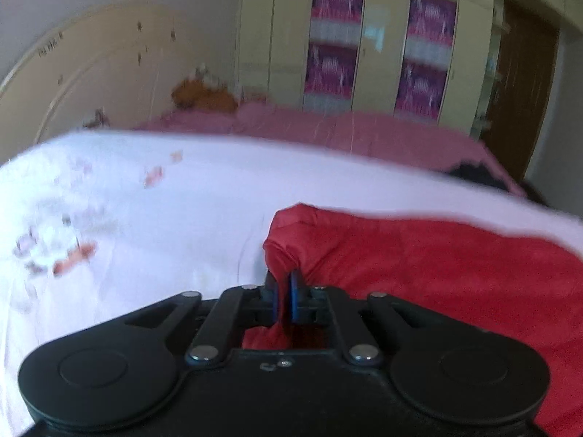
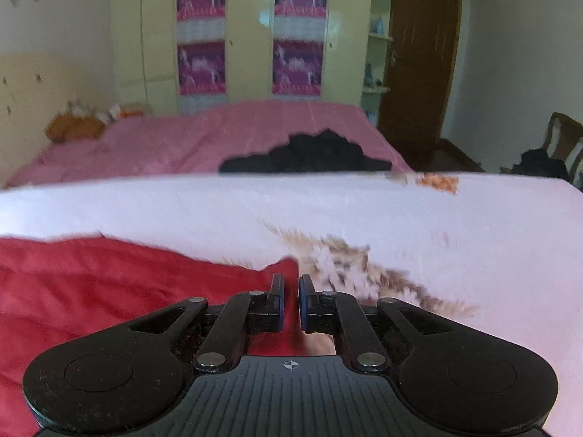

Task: Fold large clothes

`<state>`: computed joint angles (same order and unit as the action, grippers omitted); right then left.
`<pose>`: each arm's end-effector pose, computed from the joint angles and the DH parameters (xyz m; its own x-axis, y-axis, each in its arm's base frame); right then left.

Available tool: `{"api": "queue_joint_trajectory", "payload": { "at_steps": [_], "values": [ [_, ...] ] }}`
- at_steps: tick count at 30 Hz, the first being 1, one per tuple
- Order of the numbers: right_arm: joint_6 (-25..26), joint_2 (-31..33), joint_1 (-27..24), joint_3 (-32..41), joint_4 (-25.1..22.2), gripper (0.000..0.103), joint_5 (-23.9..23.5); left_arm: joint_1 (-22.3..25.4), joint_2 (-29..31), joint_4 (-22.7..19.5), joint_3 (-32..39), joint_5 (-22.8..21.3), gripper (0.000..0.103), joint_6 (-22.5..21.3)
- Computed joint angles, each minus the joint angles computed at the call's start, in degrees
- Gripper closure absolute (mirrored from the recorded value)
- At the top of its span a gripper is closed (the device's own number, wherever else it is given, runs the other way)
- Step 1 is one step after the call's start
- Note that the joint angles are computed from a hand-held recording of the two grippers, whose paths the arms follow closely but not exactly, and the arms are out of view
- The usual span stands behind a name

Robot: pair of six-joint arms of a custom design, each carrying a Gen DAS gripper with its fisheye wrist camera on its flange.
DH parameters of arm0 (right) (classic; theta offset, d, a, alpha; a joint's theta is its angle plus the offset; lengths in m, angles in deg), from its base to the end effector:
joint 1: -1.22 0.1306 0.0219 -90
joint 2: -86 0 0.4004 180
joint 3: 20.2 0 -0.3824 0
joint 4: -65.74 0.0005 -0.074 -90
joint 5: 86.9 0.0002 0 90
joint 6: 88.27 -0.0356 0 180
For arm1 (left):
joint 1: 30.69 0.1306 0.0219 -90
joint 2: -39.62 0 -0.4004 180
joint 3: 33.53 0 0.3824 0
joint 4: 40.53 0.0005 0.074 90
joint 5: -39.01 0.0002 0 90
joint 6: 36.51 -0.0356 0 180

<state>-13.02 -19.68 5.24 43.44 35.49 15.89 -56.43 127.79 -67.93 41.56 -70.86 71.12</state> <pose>0.3711 0.0177 0.3739 -0.6069 0.2062 -0.7675 0.2616 0.9638 0.0521 0.4223 -0.1907 0.3743 -0.6105 -0.0219 -0.7917 -0.0098 0.9998 -0.0201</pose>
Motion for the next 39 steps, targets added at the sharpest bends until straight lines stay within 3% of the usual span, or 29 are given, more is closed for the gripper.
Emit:
{"api": "queue_joint_trajectory", "payload": {
  "at_steps": [5, 7, 8, 9, 10, 11, 18, 20, 21, 25, 29, 33, 35, 39],
  "values": [
    [0.5, 0.9, -0.9, 0.6, -1.7, 0.095, -1.8, 1.0, -0.9, -1.8, 0.3, 1.2, 0.078, 1.7],
    [0.5, -0.4, -1.5, 0.8, -1.5, 0.095, -2.4, 1.7, -2.5, -1.4, -0.2, 2.1, 0.066, 2.7],
    [0.5, -1.2, -1.8, 0.9, -1.6, 0.086, -2.5, 1.8, -3.3, -1.1, -0.6, 1.6, 0.052, 3.0],
    [0.4, -2.0, -2.0, 1.0, -1.7, 0.070, -2.8, 1.6, -4.5, -0.1, -1.3, 0.9, 0.042, 3.3],
    [0.1, -3.0, -2.1, 0.8, -1.1, 0.017, -2.8, 1.4, -5.8, 1.0, -2.0, 0.3, 0.039, 3.2],
    [-0.1, -4.4, -1.8, 0.1, 0.4, 0.001, -1.8, 0.9, -6.3, 1.8, -2.4, -0.1, 0.037, 3.0],
    [-0.4, -8.6, 4.1, 0.3, -0.7, 0.002, -1.5, -4.4, -9.2, 0.6, -2.8, 2.8, 0.039, -2.1],
    [-0.1, -8.9, 7.4, 0.0, -1.4, 0.027, -1.0, -6.6, -8.9, 0.9, -3.5, 2.8, 0.040, -3.5],
    [-0.6, -8.4, 8.9, 0.1, -2.0, 0.031, -1.2, -7.6, -8.3, 1.1, -3.8, 2.4, 0.040, -4.4],
    [-2.9, -4.5, 13.0, -0.2, -2.2, 0.032, -0.2, -9.1, -5.0, 0.1, -3.6, 0.5, 0.042, -4.1],
    [-3.6, 1.1, 12.9, 0.1, -1.7, 0.032, 3.9, -8.9, -2.8, -0.1, -3.1, -1.4, 0.042, -3.1],
    [-3.8, 2.9, 11.3, 0.8, -1.9, 0.032, 3.0, -8.8, -2.1, 0.4, -3.5, -2.3, 0.042, -2.6],
    [-1.3, 3.1, 10.8, -0.8, 1.2, 0.031, 2.5, -9.0, -1.9, 0.3, -3.4, -2.8, 0.042, -2.4],
    [-1.7, 2.9, 9.1, -0.2, -0.3, 0.028, -0.1, -9.2, -2.7, -2.4, -2.6, -2.6, 0.042, -1.8]
  ]
}}
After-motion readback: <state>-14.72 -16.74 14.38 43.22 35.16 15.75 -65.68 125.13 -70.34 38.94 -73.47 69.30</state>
